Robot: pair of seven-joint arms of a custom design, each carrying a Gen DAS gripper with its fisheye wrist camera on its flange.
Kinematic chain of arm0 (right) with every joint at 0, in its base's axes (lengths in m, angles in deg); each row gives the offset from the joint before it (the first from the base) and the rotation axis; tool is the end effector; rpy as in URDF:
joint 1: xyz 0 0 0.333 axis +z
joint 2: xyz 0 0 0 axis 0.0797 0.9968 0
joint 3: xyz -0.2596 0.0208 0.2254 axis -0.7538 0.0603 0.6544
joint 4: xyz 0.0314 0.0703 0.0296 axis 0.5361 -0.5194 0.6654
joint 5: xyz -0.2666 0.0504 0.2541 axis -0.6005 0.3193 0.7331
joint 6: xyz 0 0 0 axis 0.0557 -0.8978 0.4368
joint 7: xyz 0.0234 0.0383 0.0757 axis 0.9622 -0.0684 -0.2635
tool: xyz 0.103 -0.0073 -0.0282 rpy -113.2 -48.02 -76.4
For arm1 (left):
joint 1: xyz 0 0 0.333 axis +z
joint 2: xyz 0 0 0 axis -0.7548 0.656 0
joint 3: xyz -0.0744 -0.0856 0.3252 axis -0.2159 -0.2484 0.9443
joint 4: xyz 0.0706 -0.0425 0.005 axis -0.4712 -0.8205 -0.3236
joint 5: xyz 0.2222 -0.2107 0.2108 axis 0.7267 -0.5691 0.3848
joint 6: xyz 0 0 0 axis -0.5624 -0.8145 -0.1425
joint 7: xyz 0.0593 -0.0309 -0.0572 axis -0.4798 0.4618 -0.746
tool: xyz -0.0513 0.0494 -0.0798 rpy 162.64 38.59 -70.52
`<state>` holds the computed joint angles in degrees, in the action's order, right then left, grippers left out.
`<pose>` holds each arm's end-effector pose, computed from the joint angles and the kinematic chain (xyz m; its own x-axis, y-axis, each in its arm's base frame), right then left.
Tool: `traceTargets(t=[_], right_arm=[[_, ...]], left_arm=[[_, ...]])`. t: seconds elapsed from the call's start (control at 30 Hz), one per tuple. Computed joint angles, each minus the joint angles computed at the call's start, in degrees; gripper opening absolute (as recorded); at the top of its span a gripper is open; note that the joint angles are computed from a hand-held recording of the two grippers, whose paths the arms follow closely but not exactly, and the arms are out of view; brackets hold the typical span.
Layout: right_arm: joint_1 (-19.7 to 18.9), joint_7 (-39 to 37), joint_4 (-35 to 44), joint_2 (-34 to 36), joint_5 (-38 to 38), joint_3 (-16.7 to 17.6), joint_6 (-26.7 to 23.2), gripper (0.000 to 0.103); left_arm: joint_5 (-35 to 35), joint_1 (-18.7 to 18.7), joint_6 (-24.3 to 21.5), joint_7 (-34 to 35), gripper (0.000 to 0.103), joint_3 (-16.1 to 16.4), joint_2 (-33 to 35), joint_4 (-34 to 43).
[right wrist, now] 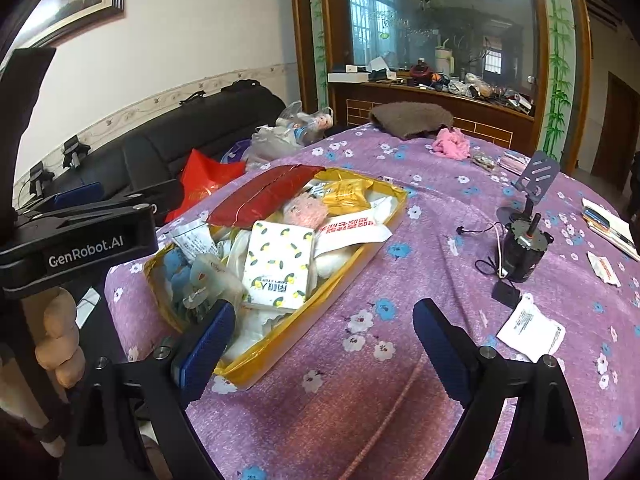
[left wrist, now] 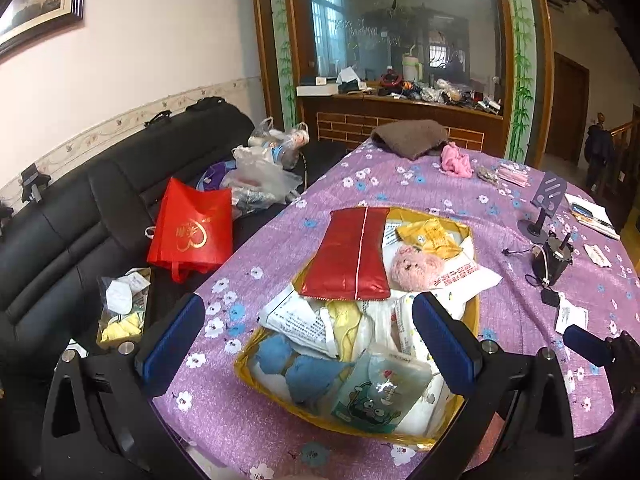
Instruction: Organize soft objects
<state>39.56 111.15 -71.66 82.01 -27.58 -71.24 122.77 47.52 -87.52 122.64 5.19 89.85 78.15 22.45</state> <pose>0.6256 0.3723 0.3994 -0.0214 -0.9990 -0.0384 -0.5870 0.0437 -0.8084 0.6952 -0.4797 0.3994 -0.1162 -0.9906 -0.0724 -0.5730 0.1264 -0.8098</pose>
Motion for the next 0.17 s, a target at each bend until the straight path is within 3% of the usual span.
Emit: traceTargets(t=[0.17], right_arm=[[0.3,1.0,-0.3,-0.2,-0.7,-0.4,0.1,0.092]], left_arm=[[-0.7,0.2,-1.9,0.9,0.103,-0.5,1.0,1.8]])
